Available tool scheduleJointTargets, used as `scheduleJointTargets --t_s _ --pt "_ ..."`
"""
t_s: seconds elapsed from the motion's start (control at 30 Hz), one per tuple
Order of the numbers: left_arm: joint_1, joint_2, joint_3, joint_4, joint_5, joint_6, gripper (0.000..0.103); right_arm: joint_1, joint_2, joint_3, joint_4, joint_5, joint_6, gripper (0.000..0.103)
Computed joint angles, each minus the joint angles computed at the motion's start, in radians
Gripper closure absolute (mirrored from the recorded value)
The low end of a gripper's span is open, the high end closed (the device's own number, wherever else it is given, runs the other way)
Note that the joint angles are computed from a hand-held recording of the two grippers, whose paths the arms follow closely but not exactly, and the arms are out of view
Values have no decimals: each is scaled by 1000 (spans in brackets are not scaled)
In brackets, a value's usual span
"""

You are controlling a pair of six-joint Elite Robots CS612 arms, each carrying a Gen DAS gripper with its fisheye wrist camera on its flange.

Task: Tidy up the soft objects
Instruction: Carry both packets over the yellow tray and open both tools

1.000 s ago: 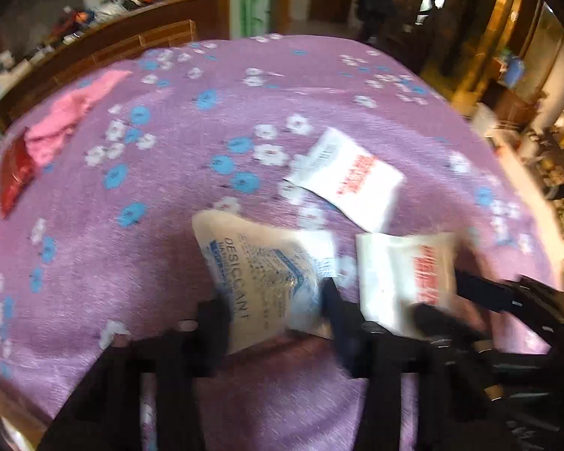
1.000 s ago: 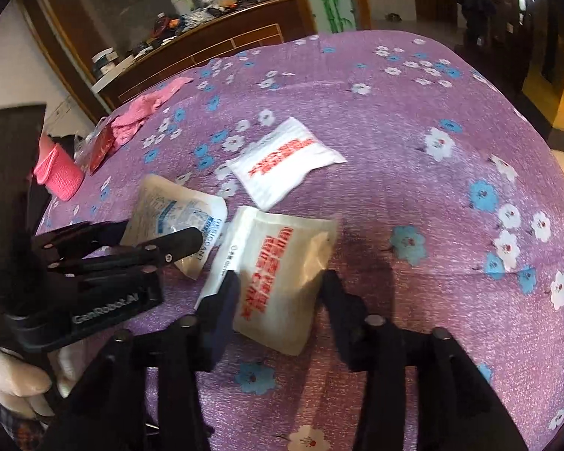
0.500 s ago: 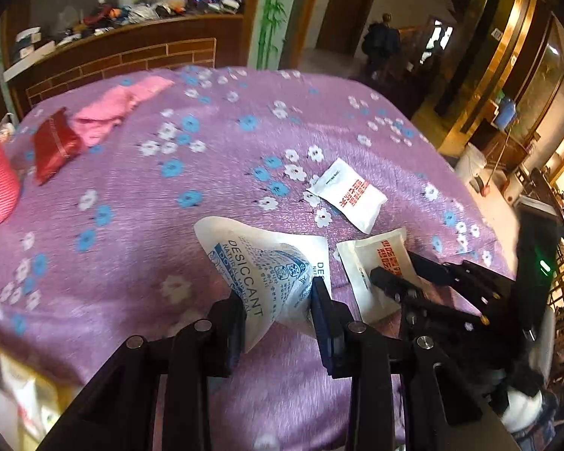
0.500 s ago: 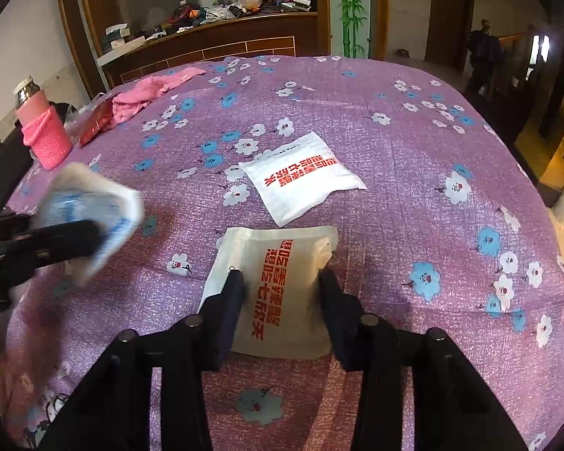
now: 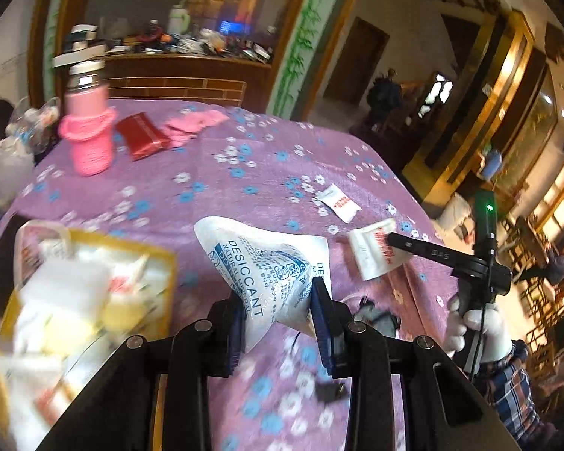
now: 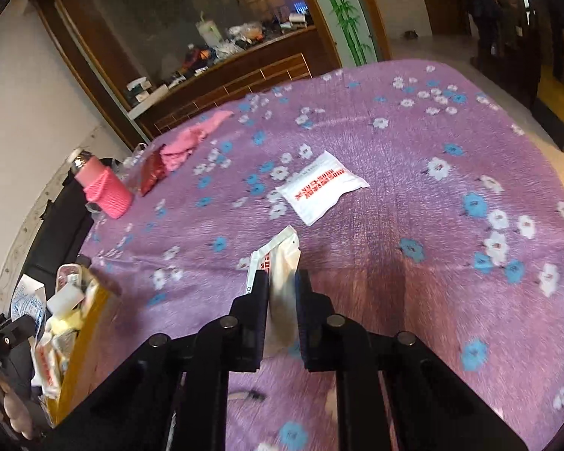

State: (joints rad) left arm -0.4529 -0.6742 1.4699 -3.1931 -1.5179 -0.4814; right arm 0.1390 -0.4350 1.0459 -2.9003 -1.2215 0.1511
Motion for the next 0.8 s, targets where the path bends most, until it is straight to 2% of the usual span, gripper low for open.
scheduleJointTargets --t_s 0.1,0.23,0.37,0.53,0.63,0.73,0.8 --pt "5 -31 80 -69 15 -41 70 1 -45 74 -55 7 -2 90" --pt "7 -76 200 -154 71 -114 70 5 -99 154 -122 49 -1 90" --pt "8 -101 292 -215 118 -183 70 27 -129 190 -130 100 -37 89" --pt "11 -112 365 -244 161 -244 69 69 -131 187 -82 181 -91 89" --pt "14 -110 400 -274 160 -271 69 99 -124 173 -42 224 -127 89" --pt "3 -109 410 -231 216 -249 69 128 -109 143 18 280 -153 89" --pt "-3 -105 408 -202 245 -231 68 149 -98 119 55 292 -175 89"
